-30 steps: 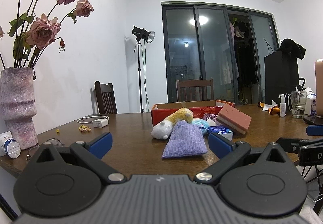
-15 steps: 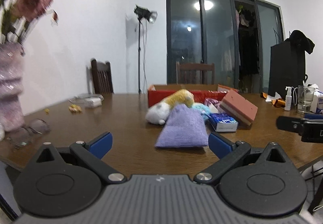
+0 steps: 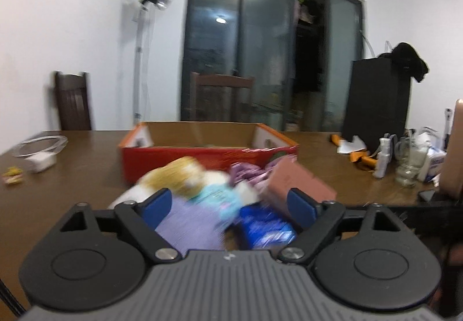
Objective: Organize soft objects
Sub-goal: 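Reach the right gripper to the pink sponge block and grasp it, then carry the pink sponge into the cardboard box and release it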
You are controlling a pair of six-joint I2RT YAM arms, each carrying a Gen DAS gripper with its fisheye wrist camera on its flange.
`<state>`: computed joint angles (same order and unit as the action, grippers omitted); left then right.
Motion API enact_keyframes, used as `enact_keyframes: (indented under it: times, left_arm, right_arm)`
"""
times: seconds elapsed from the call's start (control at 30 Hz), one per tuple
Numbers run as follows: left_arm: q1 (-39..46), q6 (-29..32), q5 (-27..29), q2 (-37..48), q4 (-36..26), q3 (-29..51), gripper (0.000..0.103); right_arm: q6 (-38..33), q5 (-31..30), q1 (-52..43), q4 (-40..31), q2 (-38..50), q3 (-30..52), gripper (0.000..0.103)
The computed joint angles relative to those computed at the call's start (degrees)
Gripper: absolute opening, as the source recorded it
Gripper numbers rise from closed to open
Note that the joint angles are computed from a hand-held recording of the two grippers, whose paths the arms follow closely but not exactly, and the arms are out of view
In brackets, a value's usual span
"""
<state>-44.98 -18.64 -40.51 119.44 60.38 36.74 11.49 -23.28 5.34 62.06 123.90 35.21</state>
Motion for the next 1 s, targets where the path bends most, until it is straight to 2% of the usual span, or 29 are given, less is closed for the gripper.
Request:
enact_keyframes:
  times: [0.07, 0.13, 0.23, 0.27, 0.3, 0.33, 0.37, 0.53, 0.6, 0.8, 0.9, 1.0]
  left_arm:
    - [3.2, 1.6, 5.7, 1.1, -3.5, 5.3, 0.073]
    - [6.1, 2.2, 11.4, 3.3, -7.7, 11.3, 0.069]
    - [9.2, 0.3, 17.0, 6.8, -17.0, 20.2, 0.059]
    - [10.0, -0.6, 18.9, 7.5, -19.2, 22.0, 0.053]
    - [10.8, -1.9, 21.1, 8.3, -21.1, 23.6, 0.041]
    - [11.7, -3.4, 24.4, 8.8, -22.4, 24.5, 0.034]
    - [12.3, -4.4, 25.7, 8.3, -23.0, 24.2, 0.033]
    - [10.7, -6.9, 24.1, 3.4, -24.5, 20.1, 0.031]
    - [9.2, -9.1, 24.4, 0.0, -25.7, 16.8, 0.031]
    - [3.4, -18.3, 23.4, -7.0, -34.1, 10.2, 0.031]
    - [0.7, -25.4, 20.8, -7.0, -37.2, 9.1, 0.036]
    - [-1.4, -31.2, 16.1, -5.6, -41.0, 10.4, 0.039]
  right_arm:
    - [1.1, -0.9, -0.5, -2.8, 2.2, 4.4, 0.065]
    - [2.4, -1.6, -0.8, -5.4, 4.0, 8.1, 0.062]
    - [4.9, -3.6, -1.7, -7.8, 6.5, 12.3, 0.06]
    - [5.7, -4.6, -2.0, -8.0, 7.2, 13.3, 0.058]
    - [6.7, -6.1, -2.5, -8.1, 7.9, 14.1, 0.055]
    - [7.7, -7.8, -3.0, -8.0, 8.4, 14.7, 0.052]
    - [8.4, -9.7, -3.5, -7.6, 9.0, 15.2, 0.045]
    - [9.6, -15.0, -5.8, -6.8, 7.4, 14.1, 0.036]
    - [6.3, -17.7, -7.3, -8.1, 4.3, 12.2, 0.036]
    - [-14.7, -28.3, -12.6, -32.0, -4.8, 9.8, 0.036]
    - [-20.4, -31.3, -13.7, -35.9, -4.2, 8.9, 0.038]
    - [-19.9, -31.8, -14.0, -34.3, -2.2, 9.1, 0.039]
